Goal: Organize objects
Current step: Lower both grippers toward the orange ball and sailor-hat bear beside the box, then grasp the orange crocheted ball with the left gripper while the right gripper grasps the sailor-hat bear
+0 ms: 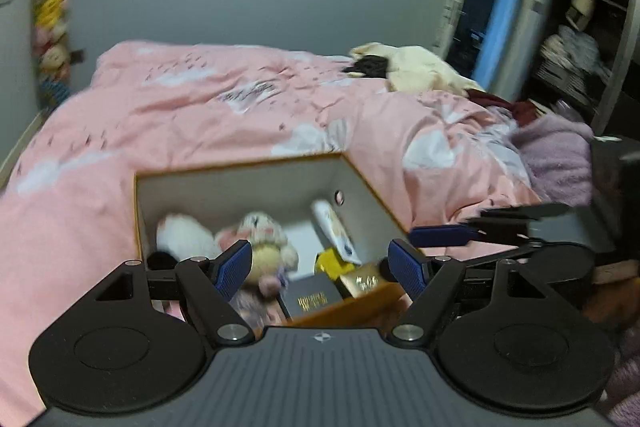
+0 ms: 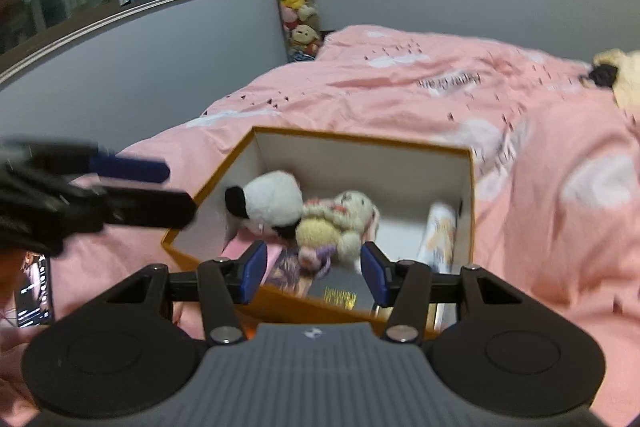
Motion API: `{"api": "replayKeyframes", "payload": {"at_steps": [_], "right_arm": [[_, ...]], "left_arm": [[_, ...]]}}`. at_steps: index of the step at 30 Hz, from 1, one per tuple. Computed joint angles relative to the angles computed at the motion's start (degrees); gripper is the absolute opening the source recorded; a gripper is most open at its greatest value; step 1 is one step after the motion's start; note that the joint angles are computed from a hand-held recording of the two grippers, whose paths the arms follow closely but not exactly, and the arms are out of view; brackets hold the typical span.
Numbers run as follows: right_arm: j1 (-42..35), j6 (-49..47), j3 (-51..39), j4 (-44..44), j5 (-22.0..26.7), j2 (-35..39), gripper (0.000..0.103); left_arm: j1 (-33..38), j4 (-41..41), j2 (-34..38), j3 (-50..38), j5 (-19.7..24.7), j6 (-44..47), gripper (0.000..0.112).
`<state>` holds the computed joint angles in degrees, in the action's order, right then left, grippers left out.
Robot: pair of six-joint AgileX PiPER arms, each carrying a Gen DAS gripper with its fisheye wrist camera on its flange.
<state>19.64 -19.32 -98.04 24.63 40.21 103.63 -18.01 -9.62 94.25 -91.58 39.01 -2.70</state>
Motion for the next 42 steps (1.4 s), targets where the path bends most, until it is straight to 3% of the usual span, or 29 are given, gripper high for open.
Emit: {"api": "replayKeyframes", "payload": {"at_steps": [3,7,11,15,24,38,42], "right_arm": [[-0.4,3.1,4.5,0.2,0.8,-2.1,0.054],[0.4,11.2,8.5,-6.2,3.3,-3.0,0.054],[1.8,19.6,11.3,-14.6,5.4,-2.9,0.054],[1.9,20.6,13.0,-14.5,6.7,-2.2,0.054],[3.7,21.7,9.8,-18.1,11.2,2.8,0.055],[6.1,21.6,4.9,-22.4,12.1,7.6,0.055],[6.2,21.3,4.3,-22.9,12.7,7.7,0.055]], "left_arm": [[-0.9,-2.5,-0.9,6.0,-2.9,-3.9,0.089],[-2.7,0.2,0.5,8.4,-0.9,-9.4,0.088],[-2.2,-3.2,1.6,10.1,1.9,-8.3,0.087],[-3.5,4.2,3.8,9.6,6.2,-16.1,0.076],[-1.4,-0.9,4.2,11.6,7.6,-12.9,0.076],[-1.5,5.1,5.2,9.3,8.2,-17.4,0.076],[-1.0,3.5,5.3,9.5,8.0,-15.4,0.075]]}}
